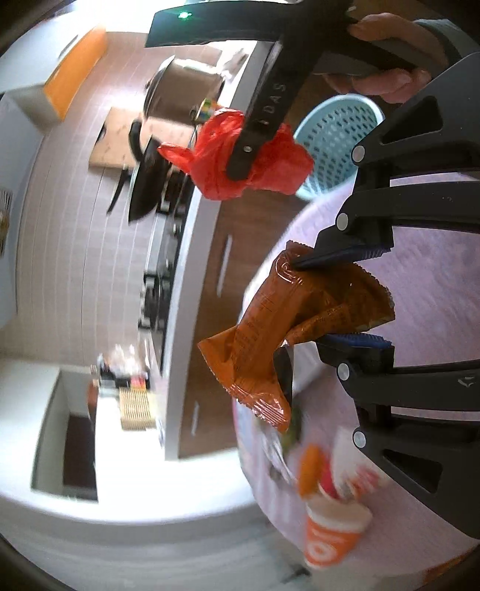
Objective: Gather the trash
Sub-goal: 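Carry wrapper and red bag over the basket and release both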
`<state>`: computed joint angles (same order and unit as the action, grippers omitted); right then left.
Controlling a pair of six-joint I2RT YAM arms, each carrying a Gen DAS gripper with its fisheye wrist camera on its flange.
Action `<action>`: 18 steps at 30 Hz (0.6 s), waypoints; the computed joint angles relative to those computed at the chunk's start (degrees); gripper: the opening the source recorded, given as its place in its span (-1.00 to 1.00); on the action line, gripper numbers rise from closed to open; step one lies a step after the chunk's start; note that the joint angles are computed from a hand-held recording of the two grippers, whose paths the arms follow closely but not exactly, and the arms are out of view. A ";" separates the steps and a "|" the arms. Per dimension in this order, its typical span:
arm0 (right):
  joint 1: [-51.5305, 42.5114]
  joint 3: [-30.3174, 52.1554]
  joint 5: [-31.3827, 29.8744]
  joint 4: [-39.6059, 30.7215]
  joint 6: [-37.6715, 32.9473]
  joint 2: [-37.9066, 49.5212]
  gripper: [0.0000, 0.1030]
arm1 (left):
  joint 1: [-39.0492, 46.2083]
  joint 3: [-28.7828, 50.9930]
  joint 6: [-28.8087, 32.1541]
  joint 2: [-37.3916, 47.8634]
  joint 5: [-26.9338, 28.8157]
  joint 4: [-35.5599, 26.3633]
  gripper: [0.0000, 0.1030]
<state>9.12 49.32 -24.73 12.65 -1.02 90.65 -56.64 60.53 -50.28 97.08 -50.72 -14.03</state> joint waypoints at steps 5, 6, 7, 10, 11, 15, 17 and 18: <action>-7.35 0.63 -2.08 -0.11 -0.86 1.99 -0.27 | 2.38 7.84 9.71 8.49 6.86 8.22 -0.43; -8.56 0.54 -2.27 -0.06 -1.21 2.26 -0.27 | 2.57 9.58 10.76 10.22 7.68 8.63 -0.43; -10.06 0.76 -2.41 0.01 -1.61 2.99 -0.27 | 2.93 12.31 12.04 12.74 8.91 8.84 -0.43; -13.84 1.71 -2.61 0.29 -2.74 5.39 -0.27 | 3.87 18.95 14.12 18.38 11.97 8.35 -0.43; -14.64 1.48 -2.53 0.58 -2.95 5.85 -0.27 | 4.32 21.51 14.56 20.63 13.55 8.07 -0.43; -19.22 6.51 -1.89 -2.47 -3.61 12.59 -0.27 | 5.84 31.21 16.09 28.42 18.67 5.25 -0.43; -21.09 9.79 -1.54 -4.67 -3.49 16.57 -0.27 | 6.47 36.89 16.72 32.69 21.42 2.89 -0.42; -22.11 11.56 -1.48 -5.61 -3.20 18.84 -0.27 | 6.75 40.12 17.07 35.06 22.99 1.46 -0.41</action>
